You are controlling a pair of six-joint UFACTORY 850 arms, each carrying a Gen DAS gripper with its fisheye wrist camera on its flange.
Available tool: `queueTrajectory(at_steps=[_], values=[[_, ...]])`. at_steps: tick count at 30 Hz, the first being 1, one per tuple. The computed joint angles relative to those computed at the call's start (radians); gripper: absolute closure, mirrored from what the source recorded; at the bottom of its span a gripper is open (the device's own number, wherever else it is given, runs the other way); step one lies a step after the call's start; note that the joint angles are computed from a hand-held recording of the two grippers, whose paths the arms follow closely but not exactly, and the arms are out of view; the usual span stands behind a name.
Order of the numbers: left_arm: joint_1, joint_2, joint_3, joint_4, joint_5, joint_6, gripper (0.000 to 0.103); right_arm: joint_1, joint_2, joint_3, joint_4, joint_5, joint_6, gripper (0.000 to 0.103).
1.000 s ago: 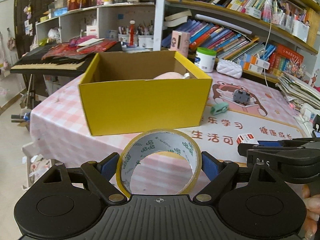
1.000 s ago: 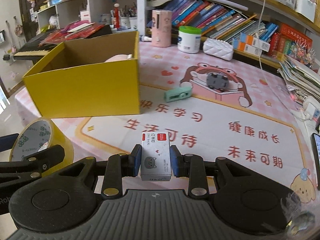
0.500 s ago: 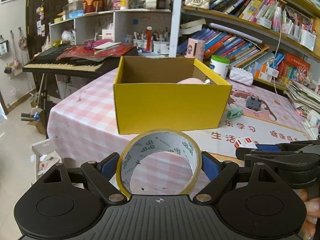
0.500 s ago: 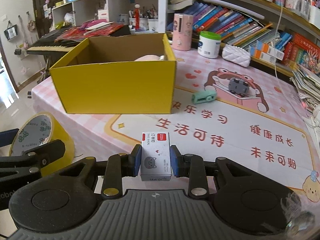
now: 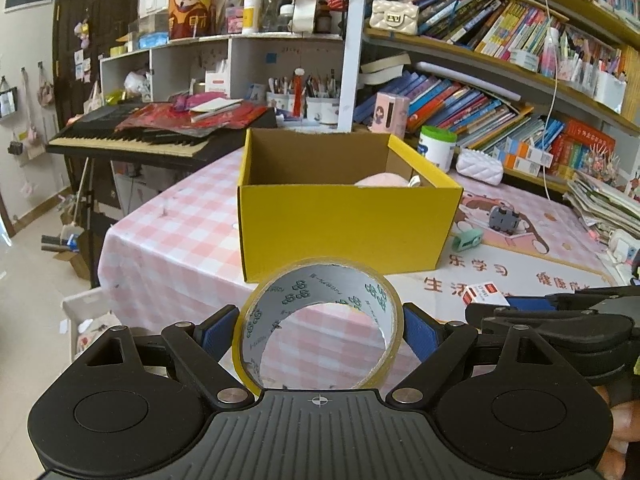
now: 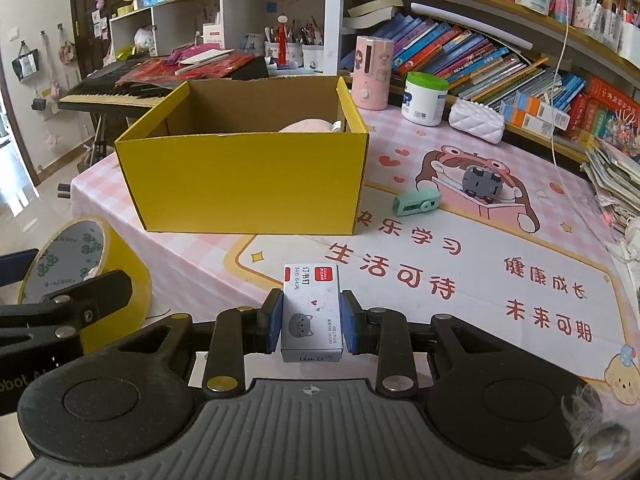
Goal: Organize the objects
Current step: 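Carry the tape roll and small box over the yellow box with both grippers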
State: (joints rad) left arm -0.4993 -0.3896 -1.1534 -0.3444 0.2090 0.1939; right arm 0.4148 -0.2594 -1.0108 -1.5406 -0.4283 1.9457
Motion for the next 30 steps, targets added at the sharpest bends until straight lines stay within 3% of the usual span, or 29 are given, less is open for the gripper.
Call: queueTrajectory(at_steps=[8,18,30], values=[[0.003,0.002,-0.006,0.020,0.034,-0.035,0.016,0.006,0.004,-0.011,-0.028,-0.019,0.008,0.075],[-0.004,-0.026,-0.067,0.064,0.116,-0.039,0.016,-0.038,-0.003,-0.065,-0.191,-0.061,0.148,0.075],[-0.010,-0.209,-0.345,-0.230,0.096,0.248,0.016,-0.136,-0.128,-0.264,-0.414,0.032,0.214,0.075]])
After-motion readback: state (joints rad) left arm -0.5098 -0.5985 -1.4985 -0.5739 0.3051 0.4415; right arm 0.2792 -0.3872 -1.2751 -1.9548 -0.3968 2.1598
